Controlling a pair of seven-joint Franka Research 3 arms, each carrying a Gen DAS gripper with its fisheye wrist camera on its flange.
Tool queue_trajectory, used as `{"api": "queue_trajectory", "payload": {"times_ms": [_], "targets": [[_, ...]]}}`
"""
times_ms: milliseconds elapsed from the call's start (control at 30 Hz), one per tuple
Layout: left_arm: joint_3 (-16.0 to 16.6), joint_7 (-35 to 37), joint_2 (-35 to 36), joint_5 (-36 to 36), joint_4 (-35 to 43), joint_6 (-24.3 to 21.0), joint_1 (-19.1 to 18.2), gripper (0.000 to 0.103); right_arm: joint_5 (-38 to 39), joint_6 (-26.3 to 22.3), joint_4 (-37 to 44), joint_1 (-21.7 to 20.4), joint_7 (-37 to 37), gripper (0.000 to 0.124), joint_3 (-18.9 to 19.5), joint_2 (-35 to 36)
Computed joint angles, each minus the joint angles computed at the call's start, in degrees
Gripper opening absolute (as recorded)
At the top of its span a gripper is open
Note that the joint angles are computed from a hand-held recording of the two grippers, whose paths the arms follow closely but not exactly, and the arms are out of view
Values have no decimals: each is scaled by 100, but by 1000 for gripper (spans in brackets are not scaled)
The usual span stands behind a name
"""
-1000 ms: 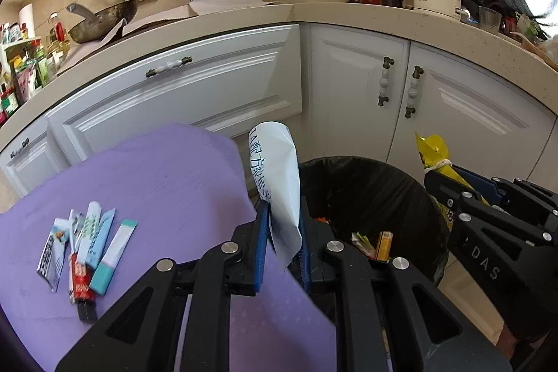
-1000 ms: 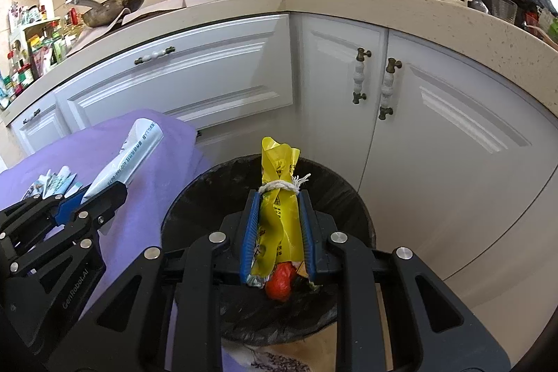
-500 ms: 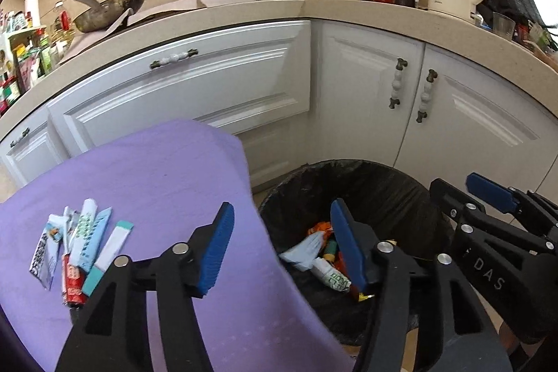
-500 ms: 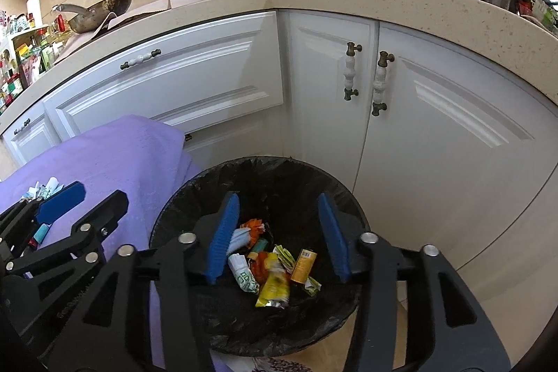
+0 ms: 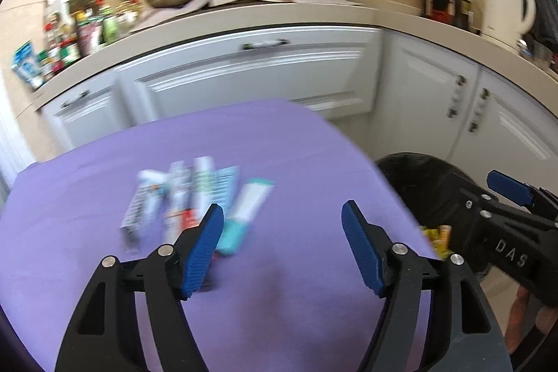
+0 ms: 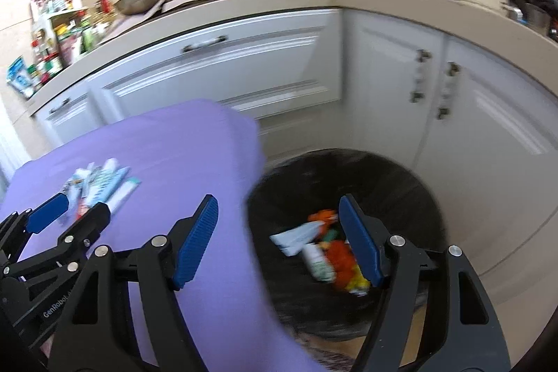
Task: Collect trash
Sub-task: 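Return both tools from the bin to the remaining tubes on the table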
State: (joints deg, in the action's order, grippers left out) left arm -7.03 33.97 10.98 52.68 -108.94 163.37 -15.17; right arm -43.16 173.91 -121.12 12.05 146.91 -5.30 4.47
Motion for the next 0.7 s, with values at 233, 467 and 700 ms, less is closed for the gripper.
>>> {"api": "queue_trajectory", "payload": {"times_ms": [233, 467, 700], "targets": [[151, -559, -670, 328, -752, -9, 458, 70, 1046, -296, 538, 377, -1065, 70, 287, 423], [110, -1087, -1069, 822, -1184, -187, 1022, 71, 1723, -715, 1192, 914, -1750, 70, 239, 910], [108, -982, -1155, 562, -1410, -105, 1399, 71, 2201, -1417, 1958, 1297, -2295, 70, 201, 1486]]}}
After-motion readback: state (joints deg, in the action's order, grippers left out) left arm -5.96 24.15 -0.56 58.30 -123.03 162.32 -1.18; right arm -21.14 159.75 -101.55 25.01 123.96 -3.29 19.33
